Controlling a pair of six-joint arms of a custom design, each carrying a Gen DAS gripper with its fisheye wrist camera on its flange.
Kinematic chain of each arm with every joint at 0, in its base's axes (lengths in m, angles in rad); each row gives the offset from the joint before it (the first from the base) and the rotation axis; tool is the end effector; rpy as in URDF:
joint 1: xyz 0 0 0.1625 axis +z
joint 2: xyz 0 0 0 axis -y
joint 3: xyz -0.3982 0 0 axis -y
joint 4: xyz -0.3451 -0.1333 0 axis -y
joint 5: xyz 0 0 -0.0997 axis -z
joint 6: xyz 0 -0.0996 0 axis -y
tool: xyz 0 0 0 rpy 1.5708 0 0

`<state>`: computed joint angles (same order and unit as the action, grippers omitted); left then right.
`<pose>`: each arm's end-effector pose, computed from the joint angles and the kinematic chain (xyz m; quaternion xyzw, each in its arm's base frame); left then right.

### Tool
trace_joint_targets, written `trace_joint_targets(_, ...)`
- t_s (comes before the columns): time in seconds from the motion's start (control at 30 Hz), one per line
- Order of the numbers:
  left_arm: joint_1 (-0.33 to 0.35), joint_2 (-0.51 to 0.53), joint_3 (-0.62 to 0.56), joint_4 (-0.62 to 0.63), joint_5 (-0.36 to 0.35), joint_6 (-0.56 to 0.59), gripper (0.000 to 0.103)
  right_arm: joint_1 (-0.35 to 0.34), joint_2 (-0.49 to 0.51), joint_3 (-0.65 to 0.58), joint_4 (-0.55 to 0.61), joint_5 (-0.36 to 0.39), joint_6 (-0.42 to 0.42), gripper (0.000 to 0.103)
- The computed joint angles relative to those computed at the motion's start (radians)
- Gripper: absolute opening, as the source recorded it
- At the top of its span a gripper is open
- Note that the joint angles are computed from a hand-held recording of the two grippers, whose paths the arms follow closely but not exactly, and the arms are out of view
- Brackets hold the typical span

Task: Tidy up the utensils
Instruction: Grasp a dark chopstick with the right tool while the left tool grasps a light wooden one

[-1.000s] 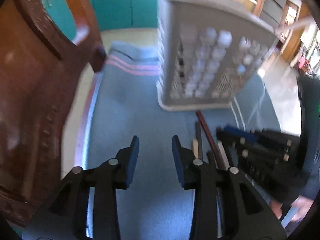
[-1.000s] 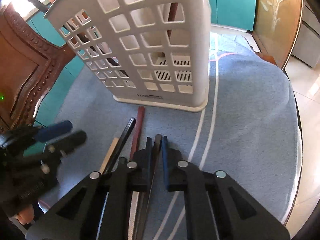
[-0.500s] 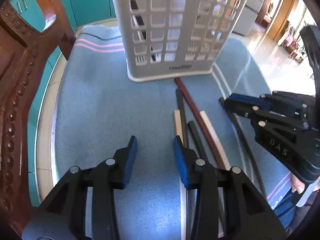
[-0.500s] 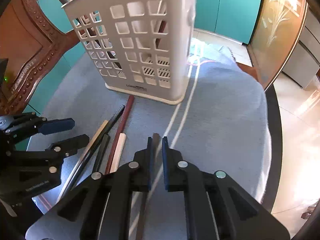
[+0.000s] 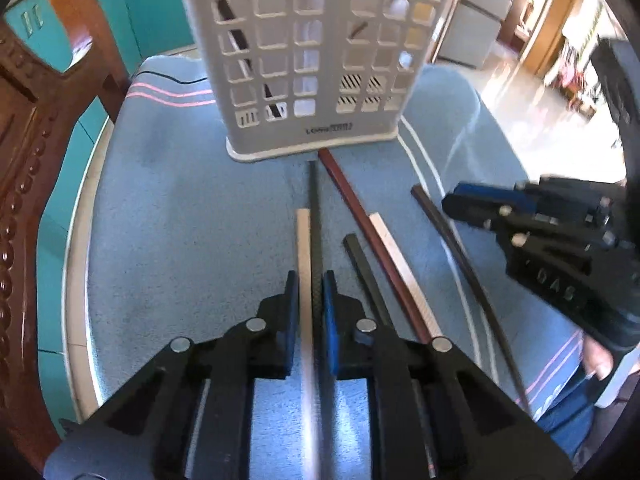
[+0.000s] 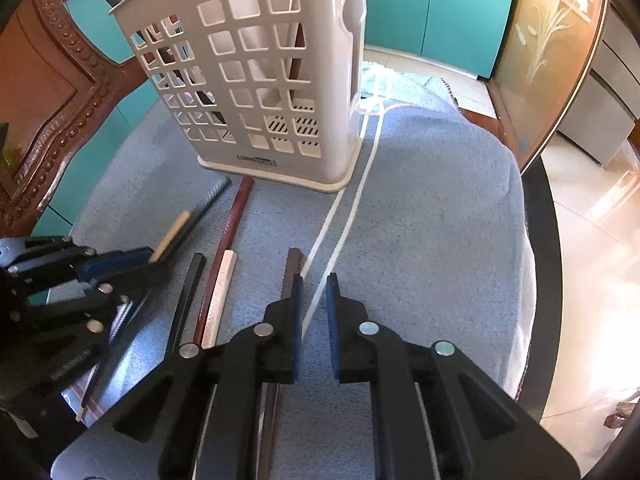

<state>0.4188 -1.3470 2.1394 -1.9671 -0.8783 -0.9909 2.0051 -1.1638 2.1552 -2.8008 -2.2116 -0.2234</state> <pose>-0.2790 -0.3397 0.1959 0.1408 0.9139 -0.2035 0.3218 0.2614 -0.3884 0.1854 0.2689 -0.9040 0.1453 0.2991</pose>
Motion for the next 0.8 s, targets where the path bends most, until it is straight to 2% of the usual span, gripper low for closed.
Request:
trace_joint_targets(0.17,-0.01,-0.033,0.01,-0.048,0.011,0.02,0.013,-0.009,0.011,-0.004,-0.008,-0.001,-0.006,0.018)
trace_joint_targets(0.33,-0.013,-0.072,0.012,0.001,0.027,-0.022,0.016,-0.005,0.021,0.002,-0.022,-0.006,-0.012,0.019)
trace_joint_targets(0.53,0.021,-0.05,-0.008,0.076,0.042,-0.049,0.018,0.005,0.034,0.006,-0.031,-0.01,-0.013,0.02)
trace_joint_targets(0.6,0.021,-0.05,-0.016,0.112,0.065,-0.064,0.019,0.008,0.039,0.007,-0.035,-0.012,-0.009,0.021)
trace_joint_targets(0.7,0.037,-0.064,-0.013,0.09,0.05,-0.064,0.02,0.012,0.039,0.011,-0.037,-0.016,-0.008,0.027)
trace_joint_targets(0.8,0.042,-0.066,-0.014,0.125,0.061,-0.074,0.023,0.013,0.031,0.017,-0.034,-0.017,-0.009,0.029)
